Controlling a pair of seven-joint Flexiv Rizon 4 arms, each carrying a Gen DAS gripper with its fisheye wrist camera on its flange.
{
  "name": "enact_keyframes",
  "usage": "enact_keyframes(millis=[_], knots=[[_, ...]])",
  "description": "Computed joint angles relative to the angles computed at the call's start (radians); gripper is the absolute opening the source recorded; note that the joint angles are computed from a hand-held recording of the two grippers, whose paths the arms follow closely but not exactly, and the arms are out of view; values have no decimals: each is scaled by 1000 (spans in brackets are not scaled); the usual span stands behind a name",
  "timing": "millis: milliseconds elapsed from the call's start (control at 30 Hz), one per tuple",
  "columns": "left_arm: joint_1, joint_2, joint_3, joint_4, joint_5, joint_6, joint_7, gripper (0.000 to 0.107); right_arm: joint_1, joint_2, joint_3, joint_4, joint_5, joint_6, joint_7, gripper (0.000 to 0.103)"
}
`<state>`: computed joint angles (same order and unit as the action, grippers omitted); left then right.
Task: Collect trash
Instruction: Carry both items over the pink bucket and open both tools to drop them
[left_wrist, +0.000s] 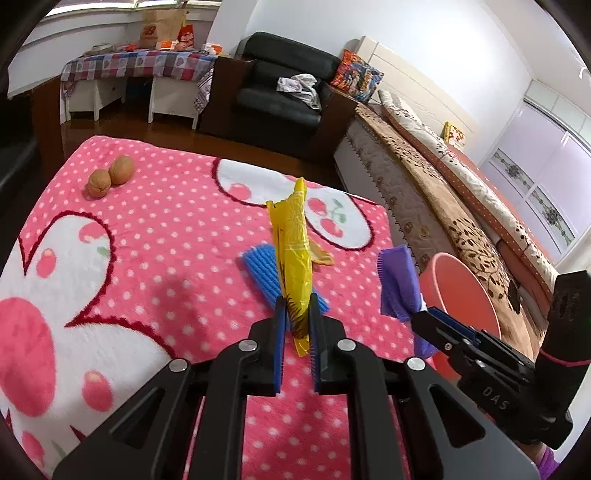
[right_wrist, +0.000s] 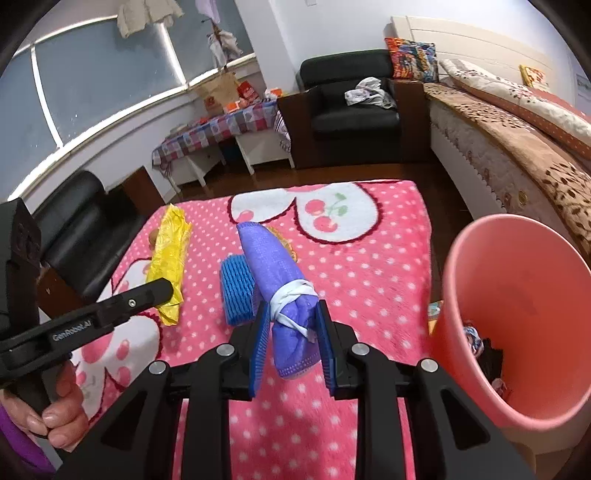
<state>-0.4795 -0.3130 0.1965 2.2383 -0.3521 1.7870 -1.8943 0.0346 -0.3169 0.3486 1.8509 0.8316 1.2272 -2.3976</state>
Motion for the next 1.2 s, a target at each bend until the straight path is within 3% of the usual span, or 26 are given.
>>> enact_keyframes(millis=[333, 633, 1200], knots=[[-168, -40, 122, -76, 9, -46, -11, 11, -51, 70, -54, 26, 97, -17, -33, 24], [-224, -95, 152, -198, 119, -110, -63, 11, -92, 79, -114, 22, 142, -18, -39, 24], [-137, -184, 15, -423, 333, -244, -120, 11, -182, 49, -149, -2, 165, 9, -14, 24]])
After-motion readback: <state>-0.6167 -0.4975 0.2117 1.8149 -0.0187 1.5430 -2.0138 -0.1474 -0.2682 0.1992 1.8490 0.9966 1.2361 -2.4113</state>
